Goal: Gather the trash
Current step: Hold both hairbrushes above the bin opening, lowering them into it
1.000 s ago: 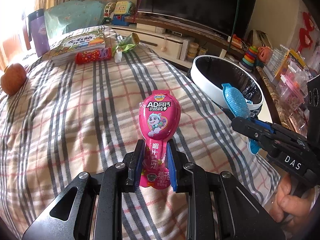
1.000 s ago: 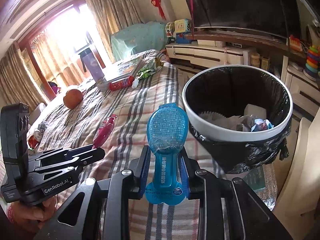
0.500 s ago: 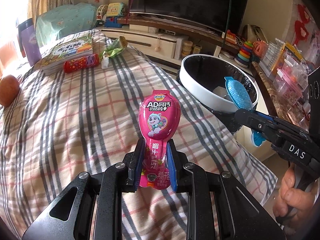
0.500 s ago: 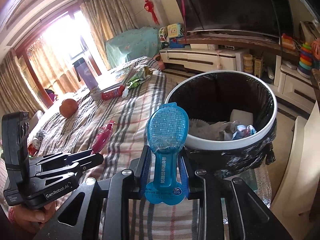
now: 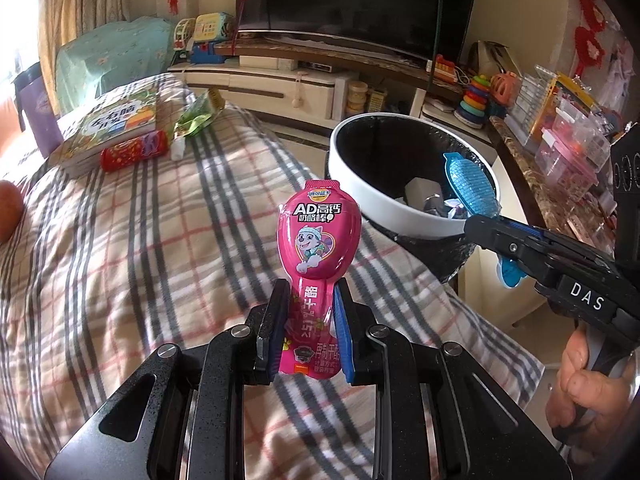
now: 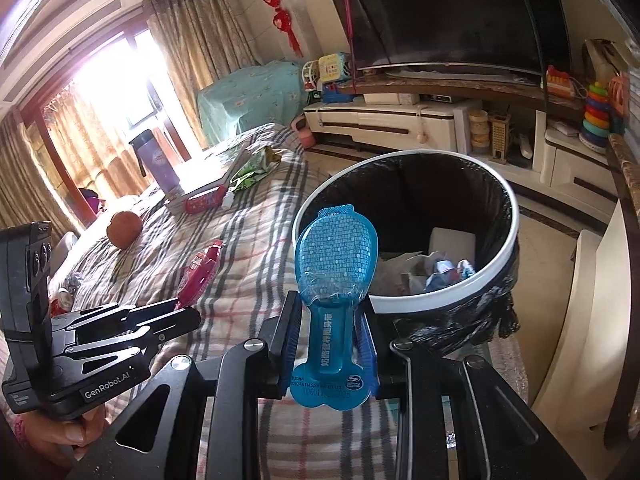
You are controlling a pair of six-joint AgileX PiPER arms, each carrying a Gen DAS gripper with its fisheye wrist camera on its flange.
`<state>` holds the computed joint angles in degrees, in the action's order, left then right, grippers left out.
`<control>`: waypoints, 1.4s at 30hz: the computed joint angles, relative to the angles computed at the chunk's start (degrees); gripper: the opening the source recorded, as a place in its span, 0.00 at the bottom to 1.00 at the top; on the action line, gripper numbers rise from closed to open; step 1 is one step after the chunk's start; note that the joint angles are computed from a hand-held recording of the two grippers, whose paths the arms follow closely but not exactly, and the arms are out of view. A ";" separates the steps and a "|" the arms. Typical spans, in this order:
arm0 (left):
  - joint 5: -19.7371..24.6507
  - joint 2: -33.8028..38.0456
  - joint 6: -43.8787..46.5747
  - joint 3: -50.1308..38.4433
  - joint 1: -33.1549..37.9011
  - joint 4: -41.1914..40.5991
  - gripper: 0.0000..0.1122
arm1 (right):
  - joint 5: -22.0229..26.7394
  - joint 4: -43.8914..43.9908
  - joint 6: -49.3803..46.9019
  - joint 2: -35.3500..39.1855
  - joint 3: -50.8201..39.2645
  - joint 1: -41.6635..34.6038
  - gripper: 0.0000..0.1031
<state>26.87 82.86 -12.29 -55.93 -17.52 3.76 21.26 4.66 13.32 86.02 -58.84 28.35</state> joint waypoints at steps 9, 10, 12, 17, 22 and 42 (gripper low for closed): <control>0.60 2.68 1.38 -3.51 -0.92 -1.29 0.18 | 0.95 -0.12 -0.82 0.43 -1.00 -2.48 0.26; 0.75 3.00 1.24 -3.95 -1.06 -1.18 0.18 | 1.05 -0.14 -0.88 0.55 -1.21 -2.68 0.26; 0.86 3.54 1.40 -4.60 -1.27 -1.29 0.18 | 1.14 -0.21 -0.84 0.68 -1.44 -2.97 0.26; 1.23 4.57 1.75 -6.18 -1.77 -1.29 0.18 | 1.56 0.09 -1.43 1.01 -2.00 -3.65 0.26; 1.60 5.33 1.97 -7.53 -2.11 -1.47 0.18 | 2.18 0.23 -2.16 1.51 -2.77 -4.39 0.26; 2.85 7.94 1.61 -11.57 -3.28 -0.34 0.18 | 3.89 -0.06 -3.75 3.05 -5.67 -6.28 0.26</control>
<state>29.73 90.80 -10.67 -67.51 -20.80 3.43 25.14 4.60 9.57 89.08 -64.51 22.07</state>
